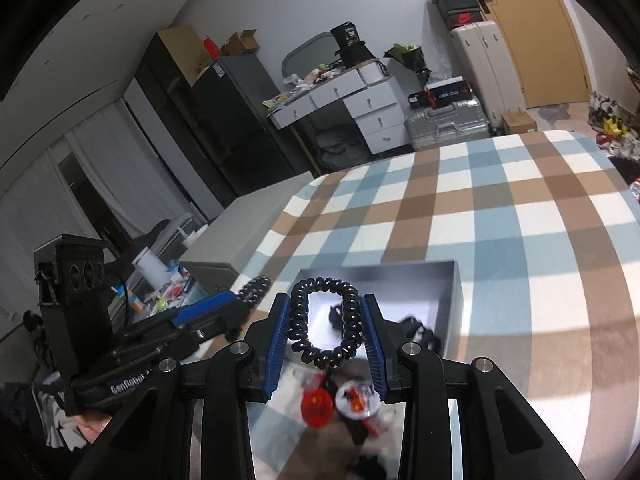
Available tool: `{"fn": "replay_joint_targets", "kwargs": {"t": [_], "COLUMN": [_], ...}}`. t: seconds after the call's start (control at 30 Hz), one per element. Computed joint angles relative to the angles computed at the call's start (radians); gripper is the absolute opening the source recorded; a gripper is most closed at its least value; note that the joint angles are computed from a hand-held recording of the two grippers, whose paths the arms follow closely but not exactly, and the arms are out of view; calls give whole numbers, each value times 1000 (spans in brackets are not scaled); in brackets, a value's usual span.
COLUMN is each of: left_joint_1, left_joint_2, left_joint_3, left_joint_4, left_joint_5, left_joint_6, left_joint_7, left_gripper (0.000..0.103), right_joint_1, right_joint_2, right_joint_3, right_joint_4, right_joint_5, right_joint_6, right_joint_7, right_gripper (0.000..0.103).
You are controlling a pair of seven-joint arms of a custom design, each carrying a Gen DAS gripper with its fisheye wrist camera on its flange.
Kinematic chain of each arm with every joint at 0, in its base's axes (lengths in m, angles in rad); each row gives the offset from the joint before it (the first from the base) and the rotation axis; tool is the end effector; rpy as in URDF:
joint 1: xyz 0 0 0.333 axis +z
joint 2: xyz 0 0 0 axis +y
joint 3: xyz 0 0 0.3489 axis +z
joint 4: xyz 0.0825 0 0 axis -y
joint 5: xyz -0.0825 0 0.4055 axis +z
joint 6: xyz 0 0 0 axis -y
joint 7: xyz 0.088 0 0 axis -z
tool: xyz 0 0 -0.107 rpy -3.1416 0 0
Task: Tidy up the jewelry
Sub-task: 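Lower both coil hair ties into the grey box and open both grippers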
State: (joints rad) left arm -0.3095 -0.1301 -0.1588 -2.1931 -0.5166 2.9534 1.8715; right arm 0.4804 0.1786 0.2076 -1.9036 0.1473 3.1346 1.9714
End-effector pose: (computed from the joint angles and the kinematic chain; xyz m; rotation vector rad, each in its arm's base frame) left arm 0.5196 -0.2305 0.5639 -1.5058 2.0727 -1.1723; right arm 0.5342 0.4089 0.5597 -1.5605 1.3891 -0.1663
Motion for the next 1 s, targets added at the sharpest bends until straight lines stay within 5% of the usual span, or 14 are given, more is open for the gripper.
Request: {"fn": "replay_joint_targets", "kwargs": {"t": [0.17,0.57,0.7,0.87,1.0], "left_joint_1": [11,68,73,76,73], "left_joint_2": [66,120,130,125,106], "left_joint_3": [-6,-54,-59,-63,-62], "left_joint_4": [67,113,130,126,106], "left_joint_5": [-19,30,19,17,5], "left_joint_6": [-62,-141,-156,-148,-126], "left_joint_7": [29,-24,0,12,45], "left_gripper": [31,31,31,44,65], "right_joint_1": [-82,-63,-44,-83,-69], "right_joint_2": [70,145,155,154,123], "right_joint_3": [84,48,22,73,64], "right_joint_4": [85,162,180,171,132], "right_joint_5": [103,169,154,216,214], "right_joint_6": [-63,-158,-187,-154,-100], "right_joint_7": [-112,-147,-117,-183,-186], "right_gripper": [35,36,44,53,74]}}
